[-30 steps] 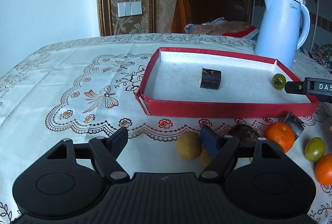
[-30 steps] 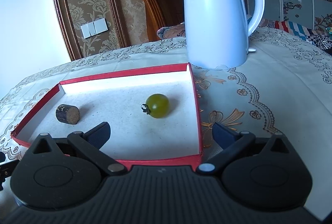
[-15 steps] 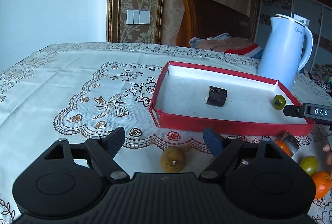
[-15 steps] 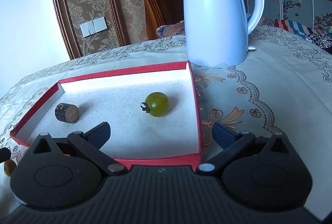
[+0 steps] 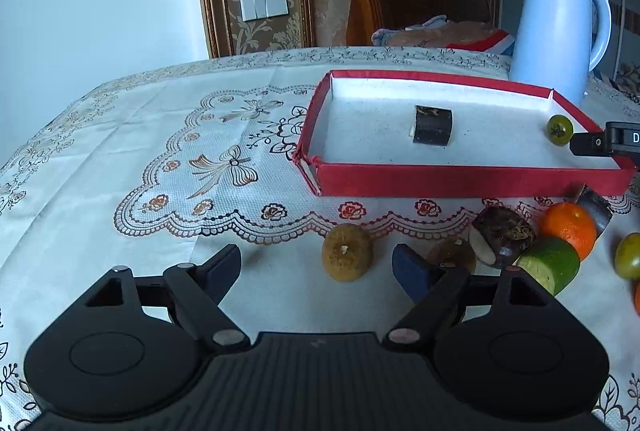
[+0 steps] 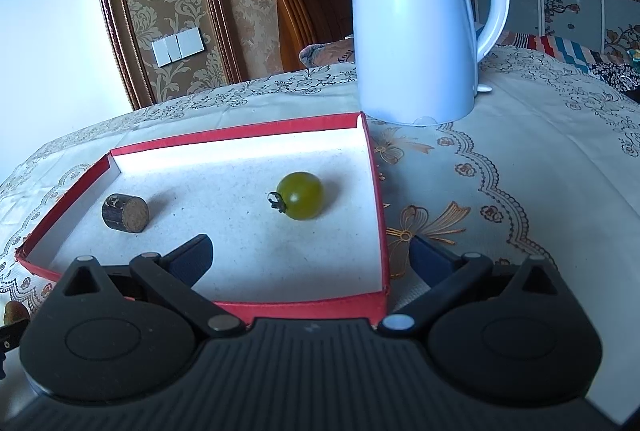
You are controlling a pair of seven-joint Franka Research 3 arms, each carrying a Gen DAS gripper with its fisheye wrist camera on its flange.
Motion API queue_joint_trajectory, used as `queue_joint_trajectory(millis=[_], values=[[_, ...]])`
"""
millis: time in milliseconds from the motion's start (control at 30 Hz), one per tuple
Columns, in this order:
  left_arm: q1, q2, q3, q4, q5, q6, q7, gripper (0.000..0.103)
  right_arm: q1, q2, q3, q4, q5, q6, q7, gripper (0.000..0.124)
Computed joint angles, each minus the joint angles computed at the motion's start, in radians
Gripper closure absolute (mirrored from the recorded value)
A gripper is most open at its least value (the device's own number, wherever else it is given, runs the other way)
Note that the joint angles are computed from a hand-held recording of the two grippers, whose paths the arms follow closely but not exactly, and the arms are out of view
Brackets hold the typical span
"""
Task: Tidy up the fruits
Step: 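Lift both open tools out of the tray back toward the loose fruit, then grasp a mandarin orange with the right tool while the left tool grasps a kiwi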
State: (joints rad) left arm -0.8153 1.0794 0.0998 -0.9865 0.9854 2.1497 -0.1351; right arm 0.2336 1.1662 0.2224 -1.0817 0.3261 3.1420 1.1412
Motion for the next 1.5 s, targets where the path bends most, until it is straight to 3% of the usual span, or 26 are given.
queue_joint_trajectory(millis=[233,300,533,933,1100,1233,1367,1500], values=[[0.007,-0.021,-0.001,-0.039,0.009,0.035,-0.041,0.020,-0.017,-0.019,0.023,-0.038,-0.005,0.024,-0.019,0.021],[0.008,-0.020,-0.003,-0.036,0.009,0.034,-0.039,0.020,-0.057,-0.042,0.075,-0.088,-0.006,0.041,-0.048,0.021],[0.008,-0.017,-0.003,-0.033,0.010,0.036,-0.038,0.022,-0.371,-0.120,0.423,-0.405,-0.091,0.196,-0.164,0.021],[0.008,-0.011,-0.002,-0.022,0.005,0.032,-0.029,0.022,-0.669,-0.183,0.607,-0.753,-0.387,0.225,-0.139,0.021],[0.007,-0.007,-0.002,-0.014,0.001,0.028,-0.023,0.022,-0.618,-0.244,0.547,-0.801,-0.431,0.224,-0.122,0.021],[0.008,-0.008,-0.001,-0.017,0.001,0.030,-0.024,0.022,-0.391,-0.345,0.324,-0.802,-0.365,0.279,-0.087,0.021],[0.008,-0.008,-0.001,-0.017,0.001,0.030,-0.024,0.021,-0.319,-0.364,0.250,-0.785,-0.350,0.254,-0.053,0.021],[0.008,-0.008,-0.001,-0.017,0.000,0.030,-0.024,0.021,-0.318,-0.360,0.247,-0.777,-0.353,0.249,-0.044,0.021]])
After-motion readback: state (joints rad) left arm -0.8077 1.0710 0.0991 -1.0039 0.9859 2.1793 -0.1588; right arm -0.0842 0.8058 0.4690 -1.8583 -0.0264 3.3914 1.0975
